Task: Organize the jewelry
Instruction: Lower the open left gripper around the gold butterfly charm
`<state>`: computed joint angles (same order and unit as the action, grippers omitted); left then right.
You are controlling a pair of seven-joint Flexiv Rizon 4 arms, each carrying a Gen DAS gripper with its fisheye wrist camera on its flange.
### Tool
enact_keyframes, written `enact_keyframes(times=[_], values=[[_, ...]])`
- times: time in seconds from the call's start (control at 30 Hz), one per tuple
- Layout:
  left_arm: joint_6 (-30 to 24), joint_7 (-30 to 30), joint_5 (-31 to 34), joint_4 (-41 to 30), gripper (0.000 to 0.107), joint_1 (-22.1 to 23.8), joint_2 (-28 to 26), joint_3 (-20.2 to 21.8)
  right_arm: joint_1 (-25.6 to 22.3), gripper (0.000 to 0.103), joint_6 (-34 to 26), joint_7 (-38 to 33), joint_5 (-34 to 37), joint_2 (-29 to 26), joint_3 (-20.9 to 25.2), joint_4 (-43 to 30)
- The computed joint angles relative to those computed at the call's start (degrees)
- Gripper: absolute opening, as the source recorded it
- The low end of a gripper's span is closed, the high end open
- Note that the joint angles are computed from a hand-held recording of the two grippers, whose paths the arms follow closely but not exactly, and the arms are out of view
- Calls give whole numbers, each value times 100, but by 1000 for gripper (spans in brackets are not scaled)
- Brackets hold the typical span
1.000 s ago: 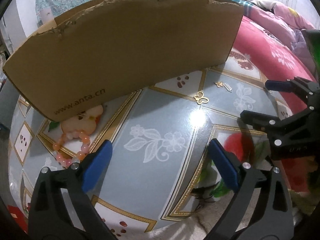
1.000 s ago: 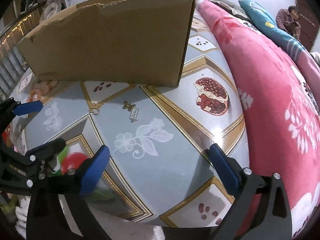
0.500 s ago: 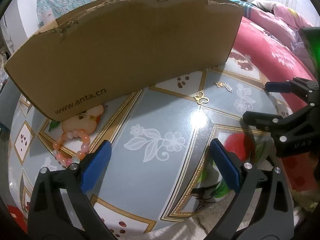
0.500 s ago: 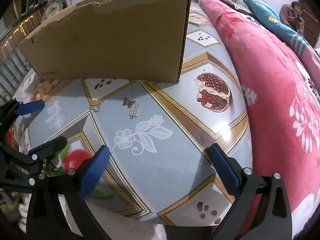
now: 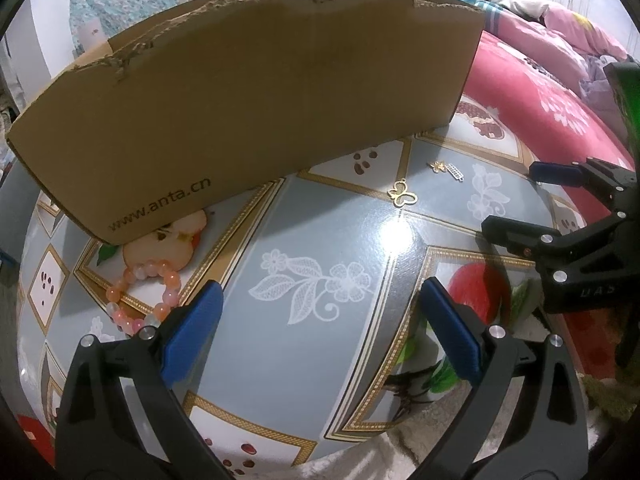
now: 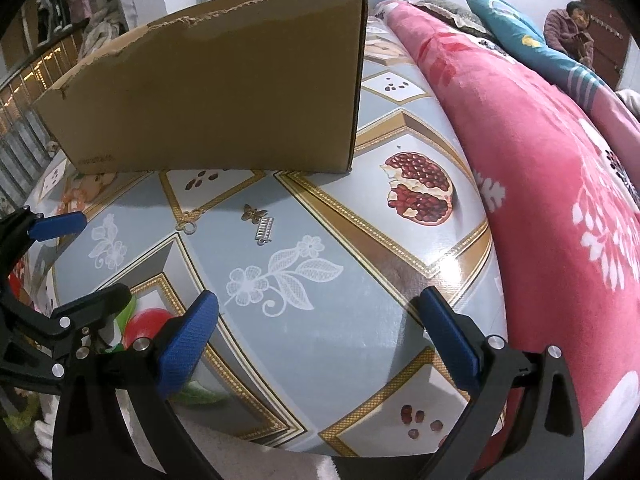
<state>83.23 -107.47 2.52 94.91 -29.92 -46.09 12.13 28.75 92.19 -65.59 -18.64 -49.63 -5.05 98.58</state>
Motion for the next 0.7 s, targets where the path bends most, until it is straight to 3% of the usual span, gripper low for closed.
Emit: enact_keyframes(times=[0.27,0.47,0.53,0.7], values=[[-36,213,-36,57,95,216,79,-214,105,97,352,-81,82,-12,-138,140],[883,791,-308,256,93,924,105,-1103,213,97,830,-281,287,-100,-280,227],[965,1088,-356,156,80,999,50,-1278,246,97,896,-346,367,-120,-304,223],[661,1648,-628,-225,60,936,-160,-1393,298,97,1012,-475,542,-176,-334,191]])
